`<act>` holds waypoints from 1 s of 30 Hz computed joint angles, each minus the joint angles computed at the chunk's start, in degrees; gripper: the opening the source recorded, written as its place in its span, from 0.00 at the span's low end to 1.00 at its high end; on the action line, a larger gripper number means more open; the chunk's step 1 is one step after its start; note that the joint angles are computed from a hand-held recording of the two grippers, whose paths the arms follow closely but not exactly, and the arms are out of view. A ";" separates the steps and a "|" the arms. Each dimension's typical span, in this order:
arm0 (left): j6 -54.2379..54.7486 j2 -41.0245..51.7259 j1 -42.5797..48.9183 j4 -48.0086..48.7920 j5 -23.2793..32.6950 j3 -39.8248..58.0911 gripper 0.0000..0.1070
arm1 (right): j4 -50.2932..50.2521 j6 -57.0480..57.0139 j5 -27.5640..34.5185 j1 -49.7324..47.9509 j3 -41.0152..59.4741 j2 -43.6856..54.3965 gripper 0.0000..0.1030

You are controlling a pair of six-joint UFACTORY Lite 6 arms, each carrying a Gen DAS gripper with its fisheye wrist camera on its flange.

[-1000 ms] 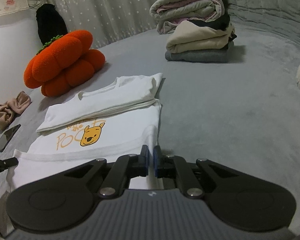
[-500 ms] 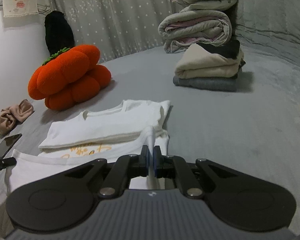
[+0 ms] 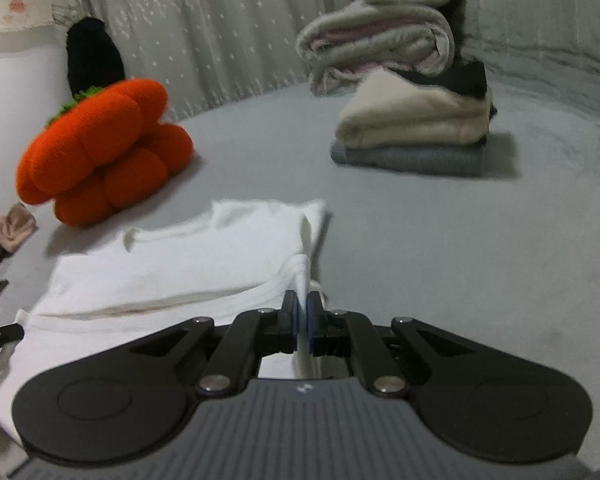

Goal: Fold clothes
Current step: 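Open both grippers and smooth the folded shirt flat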

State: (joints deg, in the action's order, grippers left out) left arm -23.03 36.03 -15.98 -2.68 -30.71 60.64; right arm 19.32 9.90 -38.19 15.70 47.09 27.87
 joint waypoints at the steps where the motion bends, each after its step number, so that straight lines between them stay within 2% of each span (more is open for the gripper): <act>1: 0.41 0.38 -0.10 -0.32 -1.41 -0.52 0.08 | -0.42 0.65 -0.10 -0.28 0.57 1.40 0.05; 4: 0.81 1.46 -0.16 -0.45 -4.88 -1.66 0.10 | -2.34 2.62 -2.86 -0.74 0.75 4.43 0.06; 7: -3.34 1.36 1.23 3.90 -4.42 -1.30 0.10 | -2.04 2.32 -3.70 -0.46 0.49 4.48 0.08; 8: -5.31 0.95 1.76 5.68 -3.86 -1.37 0.12 | -2.14 2.43 -3.74 -0.41 0.44 4.33 0.14; 10: -10.22 -0.61 2.91 9.82 -1.61 -1.69 0.17 | -2.51 2.82 -3.54 -0.48 -0.17 3.42 0.18; 12: -15.74 -3.48 4.09 14.78 0.85 -3.21 0.34 | -2.56 2.82 -2.05 -0.68 -1.06 1.46 0.38; 13: -18.83 -5.33 4.80 17.76 1.79 -4.48 0.39 | -2.74 3.03 -1.52 -0.74 -2.01 0.04 0.41; 14: -21.79 -7.20 5.47 20.52 2.58 -5.89 0.43 | -3.19 3.53 -1.13 -0.80 -3.55 -1.85 0.42; 18: -33.83 -14.62 8.28 31.09 4.60 -12.17 0.45 | -5.50 6.01 1.34 -1.21 -10.10 -10.24 0.42; 21: -43.89 -19.39 10.73 39.30 5.03 -16.46 0.46 | -9.42 11.90 3.67 -2.17 -15.18 -16.53 0.42; 27: -62.15 -24.34 15.79 54.41 -0.70 -22.94 0.47 | -16.62 23.86 7.47 -3.48 -22.79 -26.16 0.42; 30: -65.53 -25.38 17.11 57.08 -4.57 -26.08 0.47 | -19.83 30.34 8.63 -3.54 -26.45 -30.56 0.42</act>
State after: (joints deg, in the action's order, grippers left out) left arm -88.57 10.65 1.12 54.40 -35.28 34.57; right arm -0.51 40.24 -29.56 12.15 20.64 -2.69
